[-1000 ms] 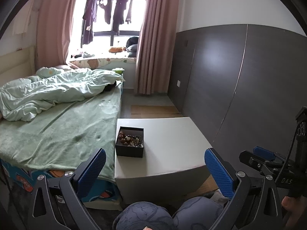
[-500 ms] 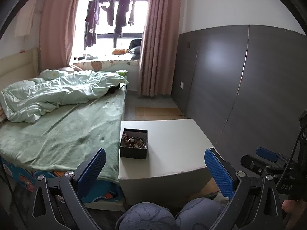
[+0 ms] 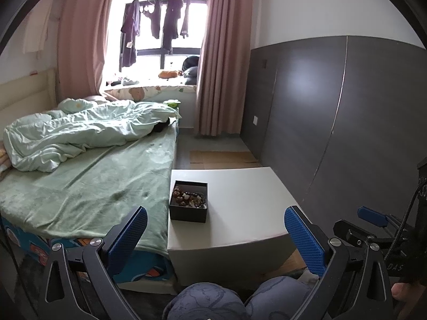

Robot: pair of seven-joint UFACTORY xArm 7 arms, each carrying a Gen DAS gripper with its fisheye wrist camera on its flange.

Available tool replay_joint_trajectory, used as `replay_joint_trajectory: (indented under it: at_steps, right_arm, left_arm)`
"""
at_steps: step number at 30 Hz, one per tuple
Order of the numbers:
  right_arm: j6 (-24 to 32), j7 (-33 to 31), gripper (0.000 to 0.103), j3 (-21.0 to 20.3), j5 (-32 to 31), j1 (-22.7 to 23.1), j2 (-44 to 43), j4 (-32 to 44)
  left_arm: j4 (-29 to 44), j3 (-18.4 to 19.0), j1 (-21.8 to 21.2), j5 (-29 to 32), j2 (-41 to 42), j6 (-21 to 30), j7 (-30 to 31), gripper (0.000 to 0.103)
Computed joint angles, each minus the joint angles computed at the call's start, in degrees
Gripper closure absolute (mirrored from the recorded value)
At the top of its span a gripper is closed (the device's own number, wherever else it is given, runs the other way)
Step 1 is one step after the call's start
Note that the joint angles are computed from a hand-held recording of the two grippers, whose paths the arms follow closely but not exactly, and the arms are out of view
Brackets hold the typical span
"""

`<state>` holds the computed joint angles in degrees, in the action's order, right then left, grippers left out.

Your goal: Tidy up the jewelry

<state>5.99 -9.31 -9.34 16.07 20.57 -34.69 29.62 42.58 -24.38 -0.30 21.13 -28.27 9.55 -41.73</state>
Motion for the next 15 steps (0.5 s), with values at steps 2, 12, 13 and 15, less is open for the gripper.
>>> replay_joint_trajectory:
  at_steps: [2, 12, 13, 15]
  right_arm:
    - [0.05, 0.08, 0.0, -0.03, 0.0, -0.01, -0.03, 0.06]
    - [0.54, 0.21, 0.0, 0.48, -0.53, -0.79, 1.35, 0.72]
    - [0.57, 0.39, 0.0, 0.78, -0.64, -1.19, 1.77, 0.95]
    - [0.49, 0.51, 0.0, 0.97, -0.68, -1.45, 2.43, 1.29]
  left_arm:
    - [0.06, 0.09, -0.16, -0.1, 0.12, 0.03, -0.05, 0.0]
    - [0.39, 1.08, -1.06, -0.4, 1.73, -1.31, 1.48, 0.0]
    - [0.59, 1.05, -0.94, -0.37, 2.04, -1.29, 1.6, 0.0]
    - [1.15, 1.65, -1.39, -0.63, 3.19, -1.55, 2.26, 0.0]
